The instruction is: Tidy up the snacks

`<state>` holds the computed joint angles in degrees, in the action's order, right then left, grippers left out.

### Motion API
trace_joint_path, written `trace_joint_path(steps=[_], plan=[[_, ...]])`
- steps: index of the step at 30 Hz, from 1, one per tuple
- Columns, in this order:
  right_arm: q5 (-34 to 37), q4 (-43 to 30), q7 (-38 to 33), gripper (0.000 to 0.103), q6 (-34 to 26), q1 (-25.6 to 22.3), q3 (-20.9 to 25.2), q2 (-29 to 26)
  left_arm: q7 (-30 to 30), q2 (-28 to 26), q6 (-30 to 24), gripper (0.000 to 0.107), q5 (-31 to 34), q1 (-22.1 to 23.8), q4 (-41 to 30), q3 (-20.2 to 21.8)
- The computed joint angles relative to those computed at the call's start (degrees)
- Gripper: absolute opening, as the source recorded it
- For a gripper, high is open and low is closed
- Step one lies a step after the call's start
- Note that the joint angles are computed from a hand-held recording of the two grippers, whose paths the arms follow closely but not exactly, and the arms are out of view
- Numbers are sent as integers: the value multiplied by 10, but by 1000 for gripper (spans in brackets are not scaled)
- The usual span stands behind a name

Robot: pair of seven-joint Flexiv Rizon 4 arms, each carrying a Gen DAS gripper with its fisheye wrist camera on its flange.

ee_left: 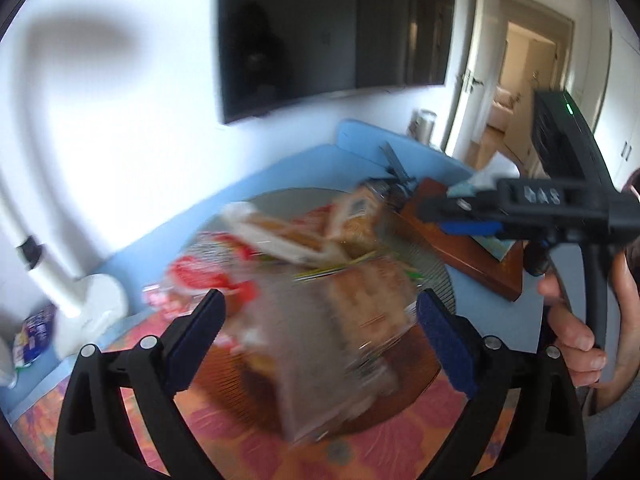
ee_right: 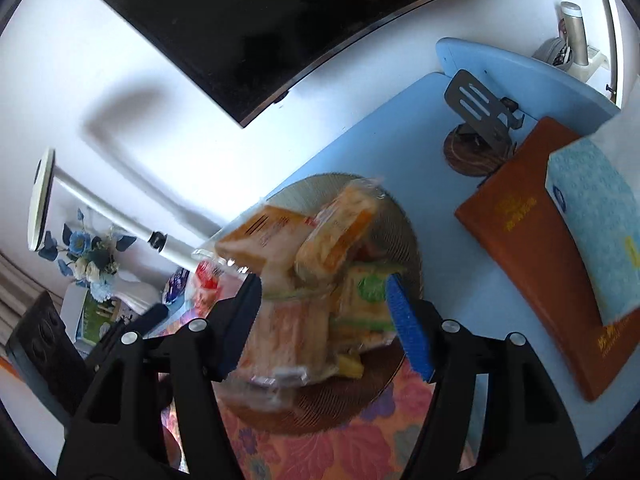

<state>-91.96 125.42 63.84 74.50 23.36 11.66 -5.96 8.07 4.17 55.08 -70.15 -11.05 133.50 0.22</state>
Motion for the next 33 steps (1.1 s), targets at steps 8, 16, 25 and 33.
trace_joint_path(steps=[8, 16, 25, 33], plan=[[136, -114, -200, 79, -123, 128, 42, -50, 21, 31, -63, 95, 4, 85, 1, 70], [228, -296, -394, 93, -234, 283, 19, -208, 61, -37, -71, 97, 29, 206, -5, 113], [321, -413, -513, 100, -247, 352, -34, -359, 103, -142, 58, 97, -33, 272, -20, 68], [385, -437, -569, 100, -278, 394, -77, -379, 101, -176, 80, 97, -63, 277, -34, 51]])
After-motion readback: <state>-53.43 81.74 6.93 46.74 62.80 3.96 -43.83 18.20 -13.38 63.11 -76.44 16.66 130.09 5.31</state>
